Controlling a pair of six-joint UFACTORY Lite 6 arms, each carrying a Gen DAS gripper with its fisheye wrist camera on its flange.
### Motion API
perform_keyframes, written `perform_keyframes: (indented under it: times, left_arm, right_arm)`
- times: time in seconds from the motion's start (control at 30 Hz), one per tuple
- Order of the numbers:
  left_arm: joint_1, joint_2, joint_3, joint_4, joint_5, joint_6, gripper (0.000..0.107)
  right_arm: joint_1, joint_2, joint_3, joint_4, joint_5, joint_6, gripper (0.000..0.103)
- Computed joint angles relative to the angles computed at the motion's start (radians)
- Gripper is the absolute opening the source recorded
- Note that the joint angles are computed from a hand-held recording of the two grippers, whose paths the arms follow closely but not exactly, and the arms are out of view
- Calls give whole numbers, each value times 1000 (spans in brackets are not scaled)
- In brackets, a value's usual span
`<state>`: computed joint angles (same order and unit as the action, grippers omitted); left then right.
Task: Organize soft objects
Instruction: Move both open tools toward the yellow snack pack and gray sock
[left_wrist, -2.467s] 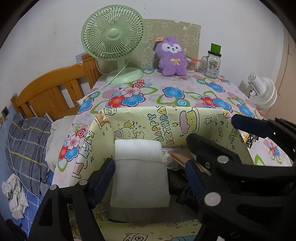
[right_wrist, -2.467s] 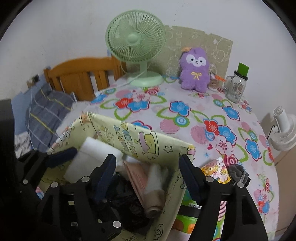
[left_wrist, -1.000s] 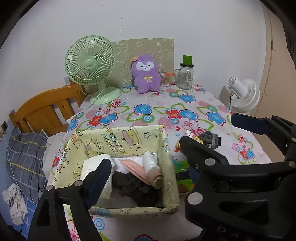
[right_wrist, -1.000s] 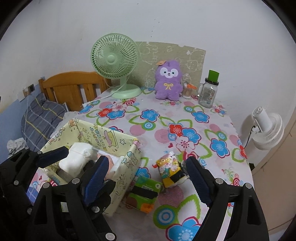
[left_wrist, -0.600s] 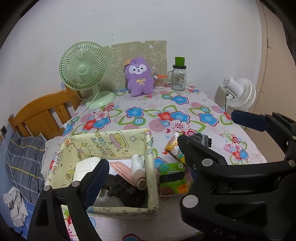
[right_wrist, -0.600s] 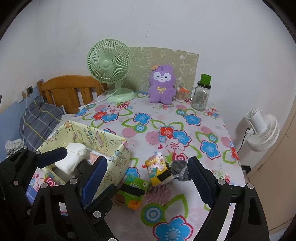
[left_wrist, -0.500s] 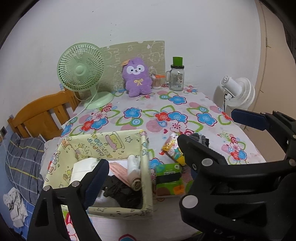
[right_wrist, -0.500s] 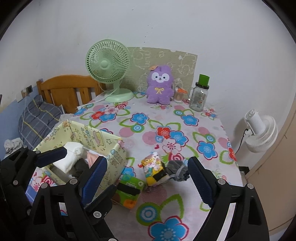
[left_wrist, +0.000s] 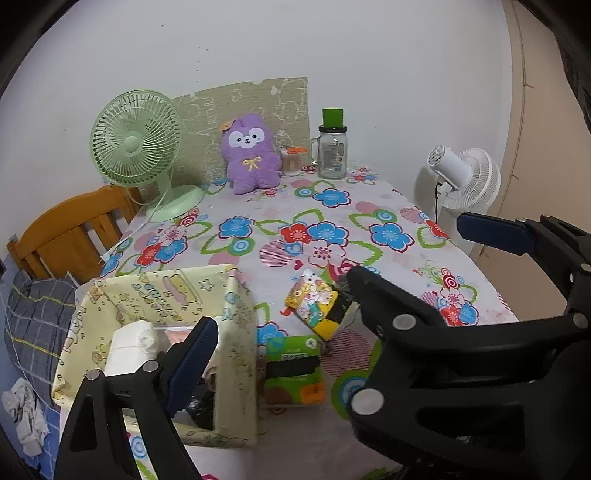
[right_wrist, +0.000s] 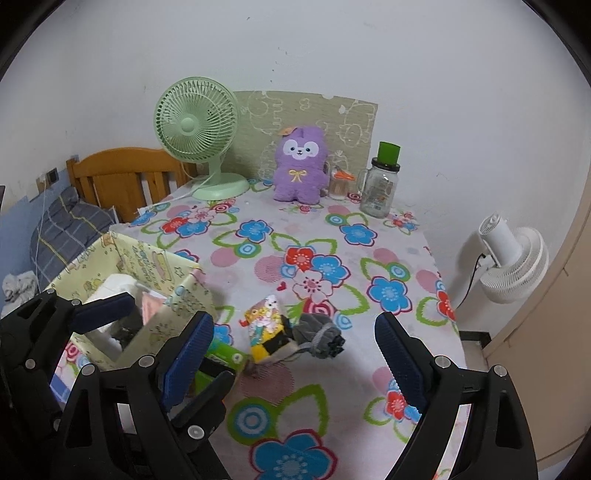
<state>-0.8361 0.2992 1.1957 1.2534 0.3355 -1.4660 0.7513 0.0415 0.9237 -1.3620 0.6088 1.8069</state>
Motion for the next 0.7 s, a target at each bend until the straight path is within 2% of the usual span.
perform_keyframes:
  times: [0.23, 0.53, 0.7]
  left_arm:
    - [-34, 63, 53, 8, 14, -53, 91]
    - [-64, 175, 148, -8, -29, -45, 91]
    - [-58, 256, 213, -127, -75, 64, 91]
  right_arm:
    - [-63, -45, -83, -100, -45, 82, 91]
    - [-154, -50, -159, -216, -95, 185, 91]
    - [-191, -9, -164, -288, -119, 243, 91]
